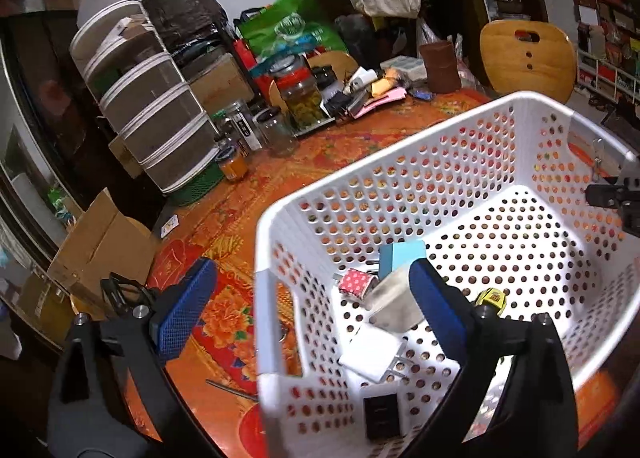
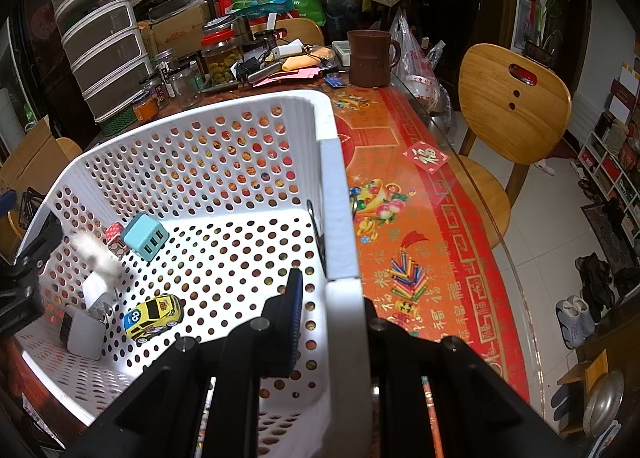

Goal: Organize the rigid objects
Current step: 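Carry the labelled charger into the basket and release it, then pinch the cable end with the left gripper and lift it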

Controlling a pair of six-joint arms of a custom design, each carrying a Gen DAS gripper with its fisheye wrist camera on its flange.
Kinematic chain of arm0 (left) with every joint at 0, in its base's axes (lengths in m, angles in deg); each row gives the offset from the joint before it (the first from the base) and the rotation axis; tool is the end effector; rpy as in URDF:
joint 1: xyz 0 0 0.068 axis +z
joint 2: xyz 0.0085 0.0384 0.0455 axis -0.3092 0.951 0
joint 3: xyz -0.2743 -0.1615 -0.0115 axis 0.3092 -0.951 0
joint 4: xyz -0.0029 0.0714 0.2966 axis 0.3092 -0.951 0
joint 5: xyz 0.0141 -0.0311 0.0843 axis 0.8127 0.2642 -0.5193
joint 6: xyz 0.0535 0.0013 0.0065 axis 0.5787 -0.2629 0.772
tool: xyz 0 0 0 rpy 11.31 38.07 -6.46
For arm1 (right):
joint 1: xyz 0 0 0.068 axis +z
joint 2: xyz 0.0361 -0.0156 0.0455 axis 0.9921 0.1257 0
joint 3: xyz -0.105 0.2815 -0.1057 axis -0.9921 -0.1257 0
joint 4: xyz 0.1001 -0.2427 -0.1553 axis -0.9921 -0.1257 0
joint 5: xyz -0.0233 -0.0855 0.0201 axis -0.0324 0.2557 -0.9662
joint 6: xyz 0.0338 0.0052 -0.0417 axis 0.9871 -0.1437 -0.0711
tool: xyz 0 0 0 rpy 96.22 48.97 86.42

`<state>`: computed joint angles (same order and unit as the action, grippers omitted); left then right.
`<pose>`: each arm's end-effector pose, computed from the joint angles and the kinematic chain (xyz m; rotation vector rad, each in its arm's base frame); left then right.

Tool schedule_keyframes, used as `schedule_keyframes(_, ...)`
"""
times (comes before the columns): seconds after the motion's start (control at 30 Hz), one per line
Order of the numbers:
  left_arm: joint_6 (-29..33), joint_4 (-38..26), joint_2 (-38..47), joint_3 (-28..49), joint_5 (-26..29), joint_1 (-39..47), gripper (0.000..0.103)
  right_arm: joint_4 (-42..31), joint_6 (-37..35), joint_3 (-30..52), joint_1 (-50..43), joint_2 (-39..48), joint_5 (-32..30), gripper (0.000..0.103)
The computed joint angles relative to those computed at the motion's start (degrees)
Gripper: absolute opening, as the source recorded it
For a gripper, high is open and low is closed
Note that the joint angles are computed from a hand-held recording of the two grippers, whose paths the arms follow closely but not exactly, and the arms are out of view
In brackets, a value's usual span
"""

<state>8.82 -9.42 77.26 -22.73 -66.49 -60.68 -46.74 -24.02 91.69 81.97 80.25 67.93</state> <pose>0.2312 -0.1813 0.2656 0.2911 2.1988 0.3682 0.2154 0.0007 0.1978 0.0230 2.4460 0.1420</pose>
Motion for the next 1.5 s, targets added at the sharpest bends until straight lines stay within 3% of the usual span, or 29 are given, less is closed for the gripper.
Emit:
schedule_keyframes(0.17,-0.7,-5.1,-14.3,-4.9,6.6,9.5,0.098,-0.3,-0.4,0.4,-0.2,0.2,-0.2,0.014)
schedule_keyframes(0.27,3.2,-5.7,-22.0,-9.4,16.8,23.4,0.102,-0.7,-0.4,0.6,-0.1,0.2,0.2,0.014)
schedule_keyframes(0.4,11.8,-3.8,-18.9,-14.5,33.5,42.3,0.102,-0.7,-0.5,0.8,-0.2,0.3,0.2,0.014)
schedule_keyframes(0.57,14.0,0.6,-7.5,-18.2,47.9,52.3,0.102,-1.0,-0.4,0.9,-0.1,0.2,0.4,0.014)
schedule_keyframes(0.83,5.6,3.3,-2.4,-18.8,48.0,50.2,0.1,-1.4,-0.6,1.3,-0.1,0.4,0.6,0.014)
schedule_keyframes(0.9,2.4,4.2,-0.2,-18.0,46.0,48.2,0.093,-1.4,-0.6,1.4,-0.1,0.5,0.5,0.014)
schedule_keyframes(0.97,-0.4,4.9,0.1,-18.2,40.9,45.8,0.08,-1.5,-0.7,1.4,0.0,0.4,0.5,0.014)
schedule_keyframes(1.03,-1.9,5.3,0.5,-17.7,38.9,44.3,0.049,-1.5,-0.7,1.5,0.0,0.5,0.5,0.014)
schedule_keyframes(1.07,-2.4,4.8,-0.1,-17.6,38.5,44.2,0.04,-1.5,-0.7,1.5,0.0,0.5,0.4,0.014)
schedule_keyframes(1.1,-2.7,4.8,-0.5,-17.8,39.3,44.6,0.022,-1.5,-0.7,1.5,-0.1,0.4,0.4,0.014)
schedule_keyframes(1.13,-2.3,4.9,-0.8,-17.9,41.4,45.6,0.012,-1.5,-0.6,1.5,0.0,0.5,0.4,0.014)
schedule_keyframes(1.37,0.8,7.2,-1.5,-18.8,44.5,47.6,0.005,-1.5,-0.6,1.5,-0.1,0.4,0.2,0.014)
schedule_keyframes(1.5,1.6,7.6,-5.1,-19.7,43.1,46.9,0.005,-1.5,-0.6,1.5,-0.1,0.4,0.2,0.014)
